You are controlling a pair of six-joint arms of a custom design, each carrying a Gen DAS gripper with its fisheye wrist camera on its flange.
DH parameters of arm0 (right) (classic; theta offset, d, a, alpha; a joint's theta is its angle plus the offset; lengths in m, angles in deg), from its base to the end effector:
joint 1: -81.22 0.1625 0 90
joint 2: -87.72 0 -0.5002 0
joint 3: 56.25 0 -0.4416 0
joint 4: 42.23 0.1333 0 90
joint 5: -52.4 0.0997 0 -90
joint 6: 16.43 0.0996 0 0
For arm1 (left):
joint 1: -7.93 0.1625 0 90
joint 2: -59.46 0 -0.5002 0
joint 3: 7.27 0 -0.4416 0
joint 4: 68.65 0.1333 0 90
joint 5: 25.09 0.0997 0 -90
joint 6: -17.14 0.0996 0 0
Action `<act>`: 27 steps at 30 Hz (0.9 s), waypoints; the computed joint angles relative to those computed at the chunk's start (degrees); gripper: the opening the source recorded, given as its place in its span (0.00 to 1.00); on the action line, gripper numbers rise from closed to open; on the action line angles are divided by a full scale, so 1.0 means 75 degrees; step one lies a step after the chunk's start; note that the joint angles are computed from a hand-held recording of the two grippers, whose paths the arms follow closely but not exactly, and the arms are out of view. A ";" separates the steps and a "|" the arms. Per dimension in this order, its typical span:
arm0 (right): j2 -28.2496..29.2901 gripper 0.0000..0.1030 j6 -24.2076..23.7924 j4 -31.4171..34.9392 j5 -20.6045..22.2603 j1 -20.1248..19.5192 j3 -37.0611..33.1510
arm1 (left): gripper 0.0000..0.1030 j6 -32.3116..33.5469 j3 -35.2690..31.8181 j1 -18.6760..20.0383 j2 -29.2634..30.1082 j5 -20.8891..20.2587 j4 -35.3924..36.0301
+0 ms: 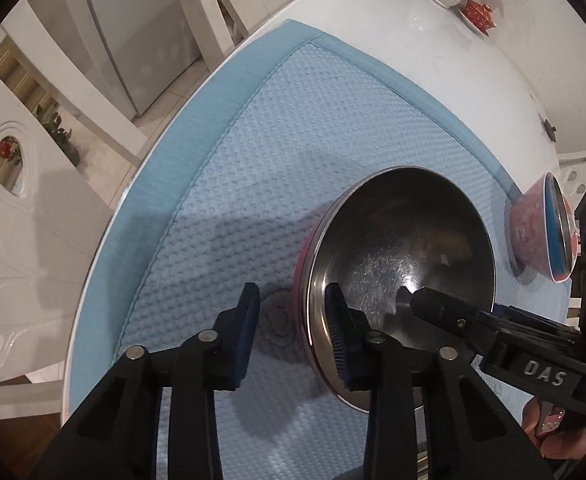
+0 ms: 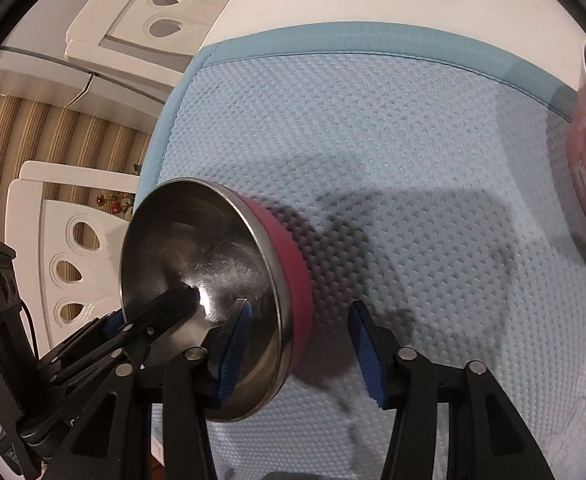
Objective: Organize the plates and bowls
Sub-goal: 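Lift the pink steel bowl with both grippers toward the nested bowls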
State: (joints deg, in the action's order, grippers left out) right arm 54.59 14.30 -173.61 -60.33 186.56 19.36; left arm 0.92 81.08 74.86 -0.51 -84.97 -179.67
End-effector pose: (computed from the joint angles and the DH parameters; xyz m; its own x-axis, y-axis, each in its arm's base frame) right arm 0.3143 -0.7874 0.0439 -0.8980 0.2768 0.3419 0.2262 0.9571 -0.1809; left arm -0.1161 -0.7404 0.2874 -0.8485 0.1274 -0.5137 0.1579 0.9873 -0.0160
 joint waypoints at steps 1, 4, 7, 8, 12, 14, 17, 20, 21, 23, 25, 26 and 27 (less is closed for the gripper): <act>0.0014 0.36 -0.0016 0.0028 -0.0048 0.0001 -0.0009 | 0.16 -0.0014 -0.0006 0.0021 -0.0003 -0.0042 -0.0027; -0.0001 0.26 -0.0023 -0.0014 -0.0135 -0.0005 0.0053 | 0.11 -0.0155 0.0021 0.0066 -0.0037 -0.0304 -0.0202; -0.0005 0.13 -0.0107 -0.0069 -0.0162 0.0013 0.0065 | 0.08 -0.0067 0.0110 -0.0038 -0.0040 -0.0185 -0.0343; 0.0004 0.13 -0.0126 -0.0043 -0.0252 0.0041 0.0044 | 0.08 -0.0044 0.0112 -0.0075 -0.0035 -0.0102 -0.0331; -0.0015 0.13 -0.0218 0.0149 -0.0568 0.0124 -0.0025 | 0.08 -0.0093 0.0081 -0.0107 -0.0024 -0.0112 -0.0306; -0.0095 0.12 -0.0207 0.0132 -0.0523 0.0114 0.0035 | 0.08 -0.0102 0.0080 -0.0150 -0.0031 -0.0085 -0.0306; -0.0158 0.12 -0.0207 0.0175 -0.0569 0.0112 0.0043 | 0.08 -0.0141 0.0055 -0.0217 -0.0027 -0.0089 -0.0322; -0.0255 0.12 -0.0161 0.0216 -0.0619 0.0142 0.0084 | 0.08 -0.0098 0.0046 -0.0303 -0.0023 -0.0012 -0.0338; -0.0298 0.12 -0.0131 0.0196 -0.0615 0.0149 0.0126 | 0.08 -0.0093 0.0025 -0.0329 -0.0004 -0.0009 -0.0303; -0.0344 0.12 -0.0073 0.0228 -0.0634 0.0156 0.0146 | 0.08 -0.0133 -0.0011 -0.0361 0.0021 -0.0044 -0.0254; -0.0444 0.13 0.0036 0.0195 -0.0578 0.0145 0.0240 | 0.08 -0.0170 -0.0024 -0.0406 0.0038 -0.0058 -0.0253; -0.0483 0.13 0.0077 0.0192 -0.0544 0.0139 0.0271 | 0.08 -0.0170 -0.0040 -0.0441 0.0050 -0.0044 -0.0234; -0.0501 0.13 0.0112 0.0203 -0.0522 0.0131 0.0268 | 0.08 -0.0173 -0.0058 -0.0483 0.0065 -0.0020 -0.0210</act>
